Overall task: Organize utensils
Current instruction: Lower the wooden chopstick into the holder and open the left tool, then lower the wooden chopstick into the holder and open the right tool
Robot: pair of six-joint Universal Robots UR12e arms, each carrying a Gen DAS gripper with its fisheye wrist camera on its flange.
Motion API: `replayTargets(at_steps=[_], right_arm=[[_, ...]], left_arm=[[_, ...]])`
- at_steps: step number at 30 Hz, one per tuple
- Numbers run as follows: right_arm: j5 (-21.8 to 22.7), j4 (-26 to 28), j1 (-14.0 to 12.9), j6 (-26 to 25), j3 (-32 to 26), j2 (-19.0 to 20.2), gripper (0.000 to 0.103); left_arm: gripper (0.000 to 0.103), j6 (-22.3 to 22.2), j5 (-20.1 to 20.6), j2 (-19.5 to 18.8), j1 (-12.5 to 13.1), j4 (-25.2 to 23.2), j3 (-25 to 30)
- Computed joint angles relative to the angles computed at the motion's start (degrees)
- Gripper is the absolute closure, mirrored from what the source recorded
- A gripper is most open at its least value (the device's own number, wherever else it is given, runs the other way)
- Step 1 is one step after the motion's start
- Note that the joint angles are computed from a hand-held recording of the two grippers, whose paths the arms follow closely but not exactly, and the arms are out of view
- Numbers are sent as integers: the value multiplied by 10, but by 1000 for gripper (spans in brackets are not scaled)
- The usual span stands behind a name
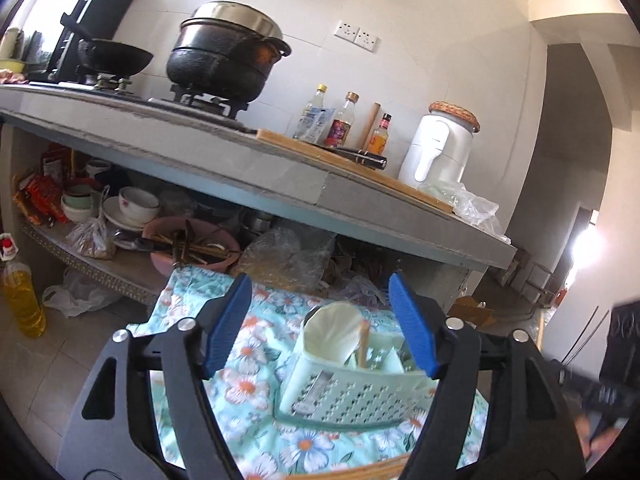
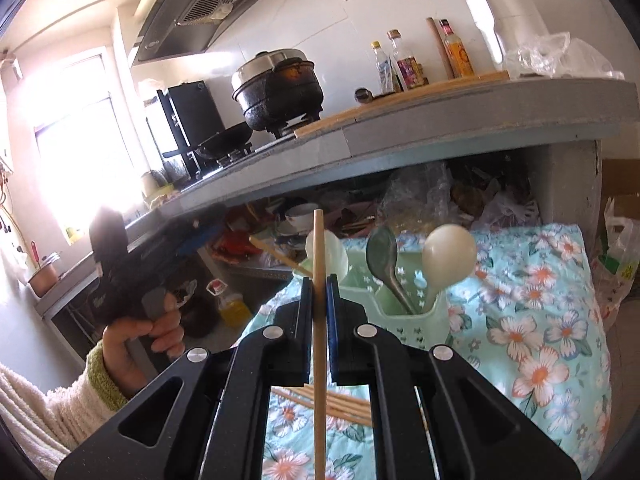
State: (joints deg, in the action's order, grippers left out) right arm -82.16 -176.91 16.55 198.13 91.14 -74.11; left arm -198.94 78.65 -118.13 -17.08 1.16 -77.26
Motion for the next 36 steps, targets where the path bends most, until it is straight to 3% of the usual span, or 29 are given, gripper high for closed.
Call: replayTargets(at_steps=[6, 17, 27, 36], right_arm=[[-28, -35, 4, -32, -68, 33, 96], [-95, -82, 21, -118, -200, 108, 96], [-134, -17, 29, -172, -255, 163, 96], [-136, 49, 33, -213, -237, 163, 96]], left_arm=[[26, 3, 17, 44, 11, 9, -81], [25, -42, 45, 91, 35, 1, -171], [25, -47, 35, 98, 39, 5, -185], [25, -55, 25, 97, 40, 1, -188]])
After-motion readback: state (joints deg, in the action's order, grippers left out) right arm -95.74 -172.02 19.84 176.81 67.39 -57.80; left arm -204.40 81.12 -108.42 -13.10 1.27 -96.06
